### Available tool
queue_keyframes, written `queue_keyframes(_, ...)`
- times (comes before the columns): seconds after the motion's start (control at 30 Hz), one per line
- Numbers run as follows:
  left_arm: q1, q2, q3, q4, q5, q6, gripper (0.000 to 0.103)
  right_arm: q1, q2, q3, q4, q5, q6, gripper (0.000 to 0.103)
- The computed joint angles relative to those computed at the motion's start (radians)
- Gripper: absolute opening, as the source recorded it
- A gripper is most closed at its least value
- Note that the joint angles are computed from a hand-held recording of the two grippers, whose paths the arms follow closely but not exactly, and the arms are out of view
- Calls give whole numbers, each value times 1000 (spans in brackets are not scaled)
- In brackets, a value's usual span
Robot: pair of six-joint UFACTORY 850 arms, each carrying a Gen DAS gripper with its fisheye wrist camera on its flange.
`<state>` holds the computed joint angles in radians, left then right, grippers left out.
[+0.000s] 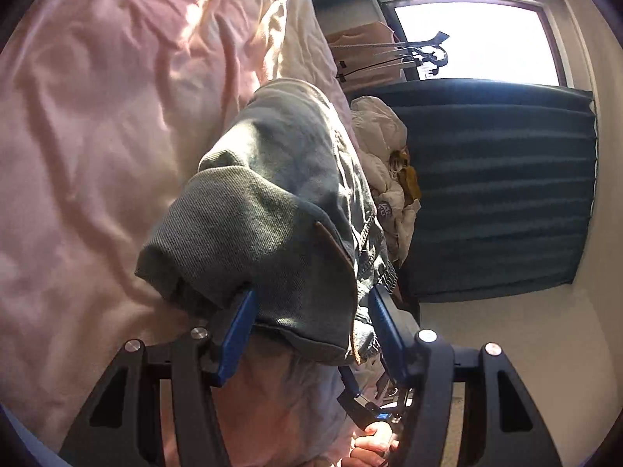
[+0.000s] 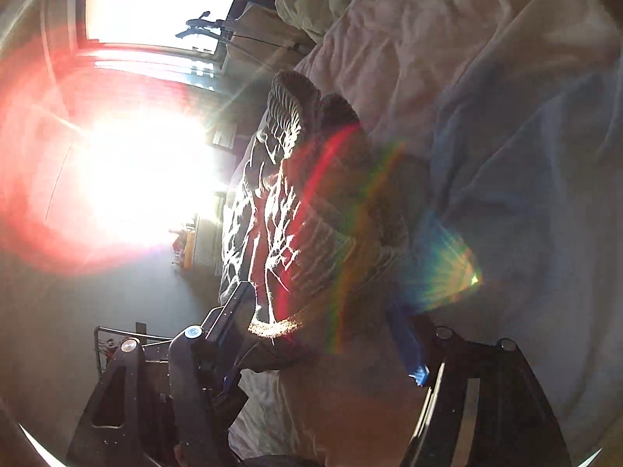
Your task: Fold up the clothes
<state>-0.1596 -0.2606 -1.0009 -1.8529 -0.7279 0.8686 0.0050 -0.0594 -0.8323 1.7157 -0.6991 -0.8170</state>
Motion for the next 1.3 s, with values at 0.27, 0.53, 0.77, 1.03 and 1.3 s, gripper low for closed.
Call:
queue_keyframes(0.27, -23, 29, 48, -85, 28, -33, 60, 27, -26, -21, 65, 39, -75, 67)
queue_keyframes(0.53, -13, -13, 28, 22, 16, -186, 60, 54, -52, -55, 81, 123, -111, 44)
queue_keyframes(0.77, 11, -42, 20, -65, -43, -129, 60, 80, -46, -55, 133, 152, -175, 44)
queue_keyframes(1.03, 8, -46, 25, -175, -57, -29, 56, 99, -34, -60, 142, 176, -197, 32)
queue_keyframes(1.3, 8, -23, 16, -134, 59, -12, 6, 130, 2, -45, 293, 227, -359, 18)
